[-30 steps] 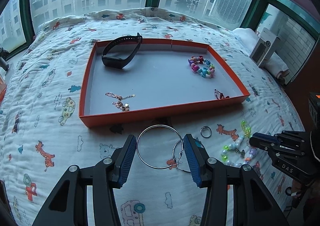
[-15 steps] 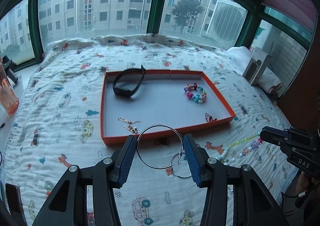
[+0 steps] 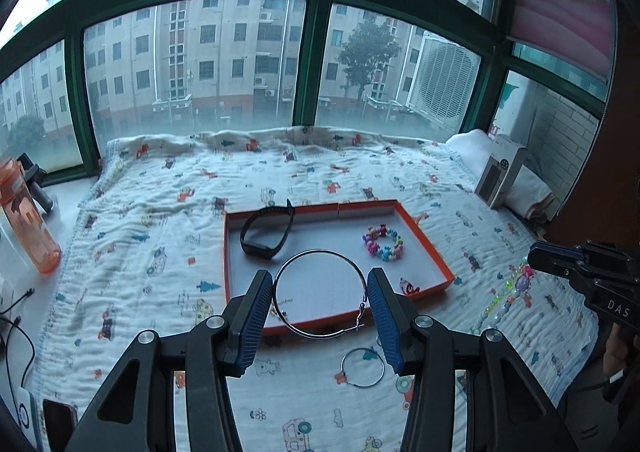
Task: Organize jewelry
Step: 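Carry hoops and bracelet into the orange tray while both tools open to release them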
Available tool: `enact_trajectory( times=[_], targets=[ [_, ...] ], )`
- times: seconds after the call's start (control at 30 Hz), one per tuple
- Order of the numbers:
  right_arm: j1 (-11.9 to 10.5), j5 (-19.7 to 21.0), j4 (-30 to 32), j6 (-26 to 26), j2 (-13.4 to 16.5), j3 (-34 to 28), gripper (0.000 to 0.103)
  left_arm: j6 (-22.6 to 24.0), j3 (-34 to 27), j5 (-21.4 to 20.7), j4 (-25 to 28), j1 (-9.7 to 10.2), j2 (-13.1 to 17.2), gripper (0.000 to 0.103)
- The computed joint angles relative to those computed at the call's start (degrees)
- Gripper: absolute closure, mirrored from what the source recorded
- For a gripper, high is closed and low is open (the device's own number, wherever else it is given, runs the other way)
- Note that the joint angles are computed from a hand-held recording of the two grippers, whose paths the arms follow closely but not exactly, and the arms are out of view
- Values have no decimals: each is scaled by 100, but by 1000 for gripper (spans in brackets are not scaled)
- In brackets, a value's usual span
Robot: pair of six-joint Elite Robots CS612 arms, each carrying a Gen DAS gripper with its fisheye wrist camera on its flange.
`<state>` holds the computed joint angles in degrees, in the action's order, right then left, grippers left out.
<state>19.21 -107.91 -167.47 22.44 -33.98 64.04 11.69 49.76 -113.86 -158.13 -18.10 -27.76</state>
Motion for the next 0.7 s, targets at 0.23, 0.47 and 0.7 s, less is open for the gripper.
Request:
enact_trajectory(
  times=[0.23,0.47,0.7],
  targets=[
    [-49,-115,-35,-198,25,-181,91,0,-406,22,36,-30,134,51],
    [-135,-82,1,-410,199,-573,91,-66,-1417,125,569,-78,616,51],
    [-258,166,208,-392,465,-1029,91,-89,-2658,220,1385,-150,1295,51]
  ],
)
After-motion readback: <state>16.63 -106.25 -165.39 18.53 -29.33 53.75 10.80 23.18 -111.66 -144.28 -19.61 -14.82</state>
